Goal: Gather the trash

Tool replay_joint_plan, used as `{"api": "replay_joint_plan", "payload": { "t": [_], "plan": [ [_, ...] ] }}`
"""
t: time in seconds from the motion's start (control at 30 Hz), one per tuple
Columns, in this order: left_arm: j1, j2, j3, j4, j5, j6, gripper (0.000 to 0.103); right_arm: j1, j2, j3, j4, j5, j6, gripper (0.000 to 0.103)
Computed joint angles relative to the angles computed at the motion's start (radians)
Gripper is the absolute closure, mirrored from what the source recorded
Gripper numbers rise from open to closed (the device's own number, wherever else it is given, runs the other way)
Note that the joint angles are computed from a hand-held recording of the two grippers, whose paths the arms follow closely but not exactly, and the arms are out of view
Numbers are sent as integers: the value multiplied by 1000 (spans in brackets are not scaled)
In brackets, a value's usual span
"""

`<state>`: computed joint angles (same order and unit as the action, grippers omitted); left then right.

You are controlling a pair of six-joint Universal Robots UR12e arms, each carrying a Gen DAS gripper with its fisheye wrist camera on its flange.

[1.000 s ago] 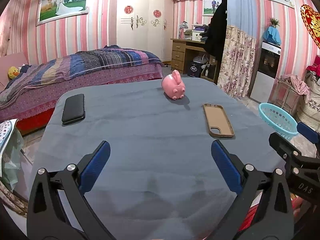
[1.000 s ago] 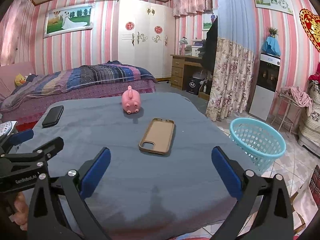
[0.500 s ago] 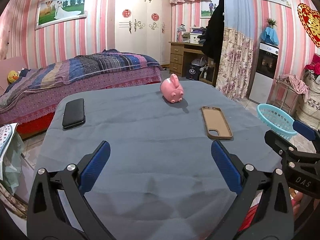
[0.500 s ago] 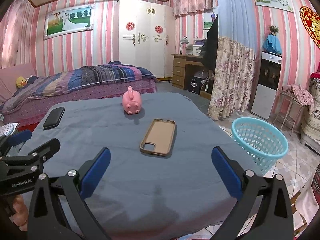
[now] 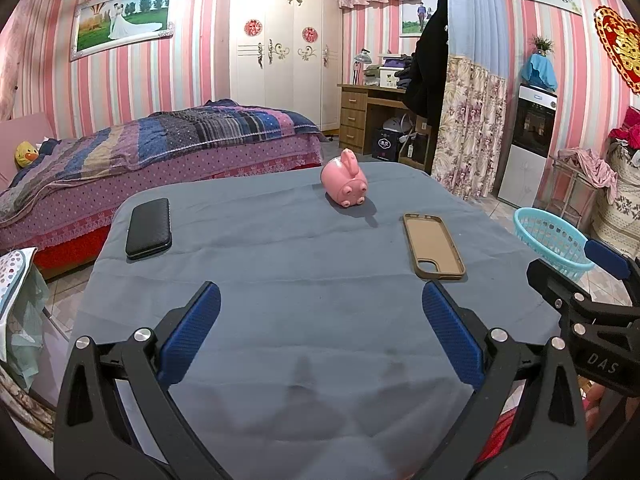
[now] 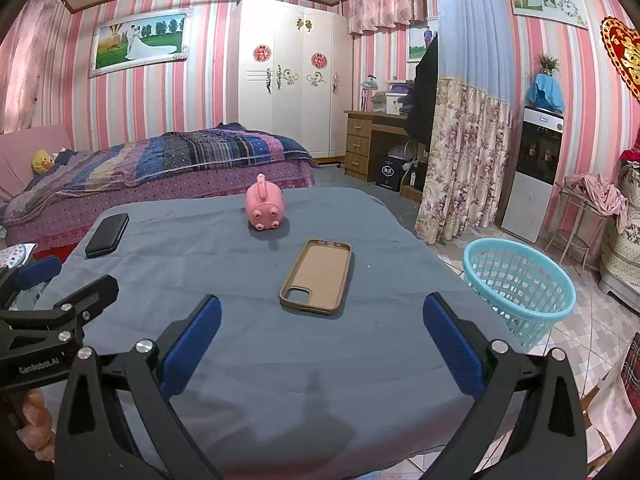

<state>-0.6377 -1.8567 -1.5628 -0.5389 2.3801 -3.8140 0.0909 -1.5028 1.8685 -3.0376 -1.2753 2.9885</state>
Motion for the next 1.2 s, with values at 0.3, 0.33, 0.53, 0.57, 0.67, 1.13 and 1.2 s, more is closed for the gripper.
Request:
{"api": "replay_joint_plan", "payload": {
  "t": [0.3,0.33,0.53,0.57,0.67,1.13,1.2],
  "plan": [
    [0,0,-1,13,3,6,5,0,1,-3,7,0,1,4],
    [1,1,-2,12,2,5,5,0,2,-4,7,0,0,4],
    [2,1,-3,14,1,7,5,-1,2,-3,7,2,1,4],
    [2,1,-3,14,1,8,5,-1,2,-4,10,0,2,4],
    [1,2,-6,14,0,10,5,-1,2,-3,8,-4,8,4],
    [0,-2,-7,9,-7,11,5,-2,10,-6,12,-6,10,4],
    [0,-2,-6,9,-9,11,5,-3,13,-6,13,-5,9,4]
  ]
}}
